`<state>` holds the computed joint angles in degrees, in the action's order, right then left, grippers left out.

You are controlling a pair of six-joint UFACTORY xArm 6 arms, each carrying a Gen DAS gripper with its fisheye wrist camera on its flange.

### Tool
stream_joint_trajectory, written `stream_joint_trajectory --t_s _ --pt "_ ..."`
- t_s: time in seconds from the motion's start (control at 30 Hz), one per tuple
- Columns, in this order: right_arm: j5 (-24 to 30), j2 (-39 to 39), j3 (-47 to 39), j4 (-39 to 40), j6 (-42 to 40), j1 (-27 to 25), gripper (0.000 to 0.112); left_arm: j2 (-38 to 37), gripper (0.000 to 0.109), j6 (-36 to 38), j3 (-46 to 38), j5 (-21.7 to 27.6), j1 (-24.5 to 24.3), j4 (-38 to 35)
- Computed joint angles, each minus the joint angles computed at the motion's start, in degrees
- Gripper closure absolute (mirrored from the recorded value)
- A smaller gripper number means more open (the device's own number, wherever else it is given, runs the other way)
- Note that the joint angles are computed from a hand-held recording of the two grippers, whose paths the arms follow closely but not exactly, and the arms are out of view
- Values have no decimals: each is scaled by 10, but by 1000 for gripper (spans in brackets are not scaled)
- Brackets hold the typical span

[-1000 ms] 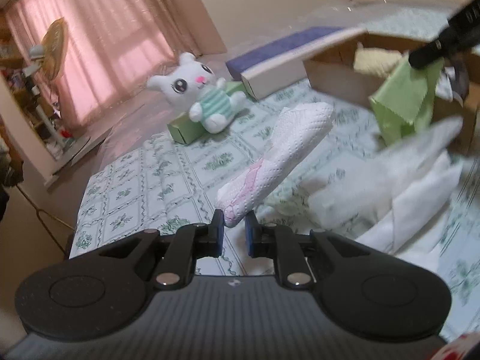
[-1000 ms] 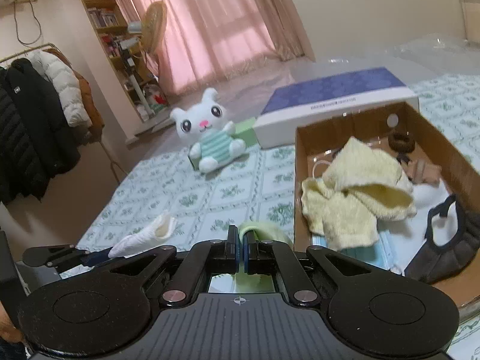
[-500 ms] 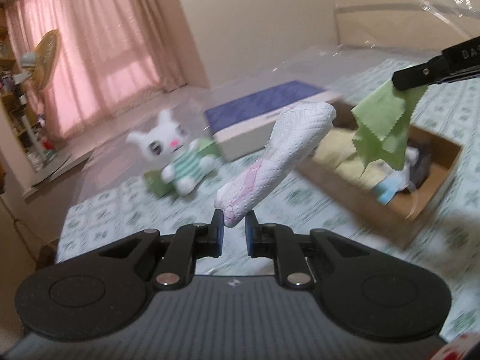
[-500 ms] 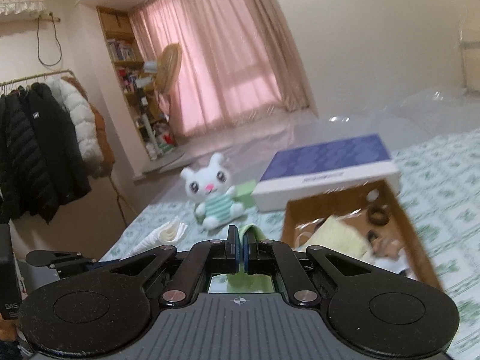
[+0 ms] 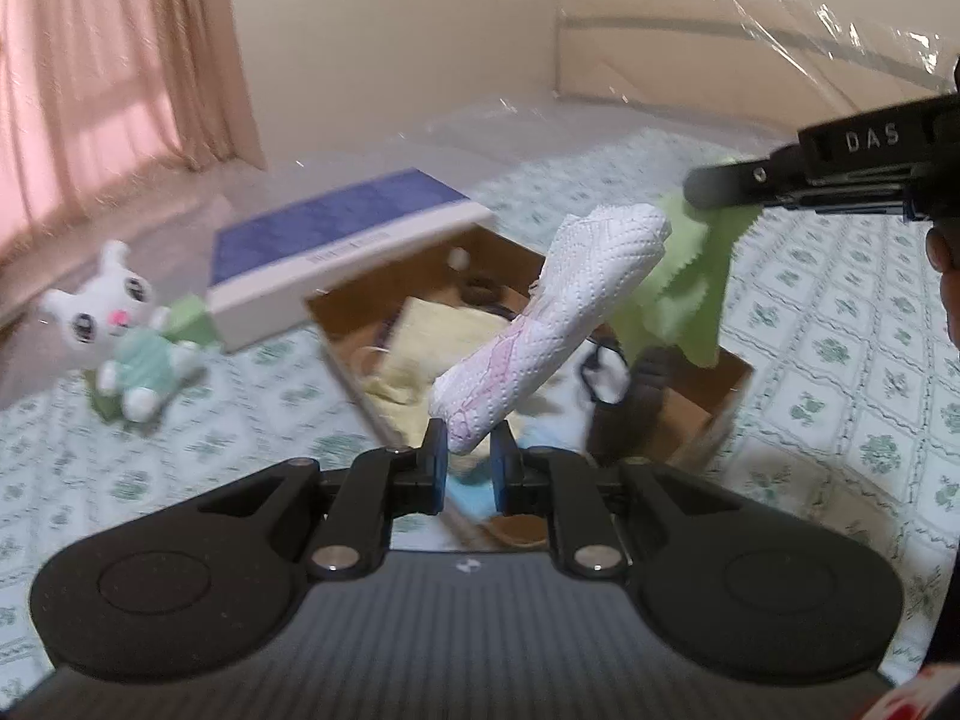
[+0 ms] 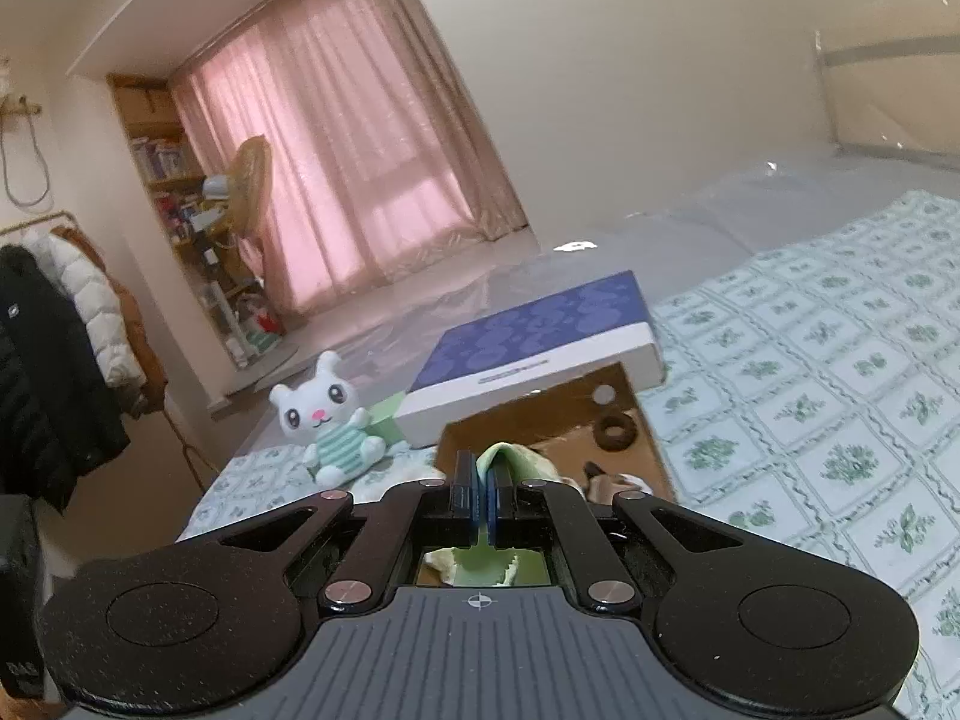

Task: Organize soft objects
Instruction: 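Lift and carry the green cloth and white sock over the box, then lower both items into the box and open both tools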

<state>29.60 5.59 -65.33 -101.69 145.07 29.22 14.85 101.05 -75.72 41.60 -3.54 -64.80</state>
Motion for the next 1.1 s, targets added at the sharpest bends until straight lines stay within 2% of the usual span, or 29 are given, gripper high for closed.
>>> stream_joint_trajectory --t_s 0.07,0.27,0.37,0.43,0.47,0.6,0.8,0.93,1.03,1.1 --pt "-1 -12 18 -10 20 -4 109 4 94 -27 2 -15 -17 21" --pt "2 -34 51 -29 61 -13 109 28 92 -128 5 -102 -69 108" --pt "7 -38 58 -39 77 -14 109 42 87 -166 -5 -93 -76 144" --pt "6 -39 59 -48 86 -15 109 47 71 -174 -9 -84 -75 145" --pt "5 -39 58 -50 88 -15 109 49 68 -175 -11 -76 -72 141" --pt "-6 -34 52 -58 88 -21 109 58 67 -195 -29 -51 -59 136" --pt "-28 -7 27 -70 95 -26 109 68 67 -213 -52 -48 -48 142" --pt "-40 10 6 -97 123 -29 109 73 67 -217 -62 -42 -44 140" --pt "-45 23 -13 -149 165 -32 109 75 67 -219 -66 -37 -42 139" --pt "-52 38 -30 -135 138 -37 108 78 67 -225 -71 -34 -42 141"
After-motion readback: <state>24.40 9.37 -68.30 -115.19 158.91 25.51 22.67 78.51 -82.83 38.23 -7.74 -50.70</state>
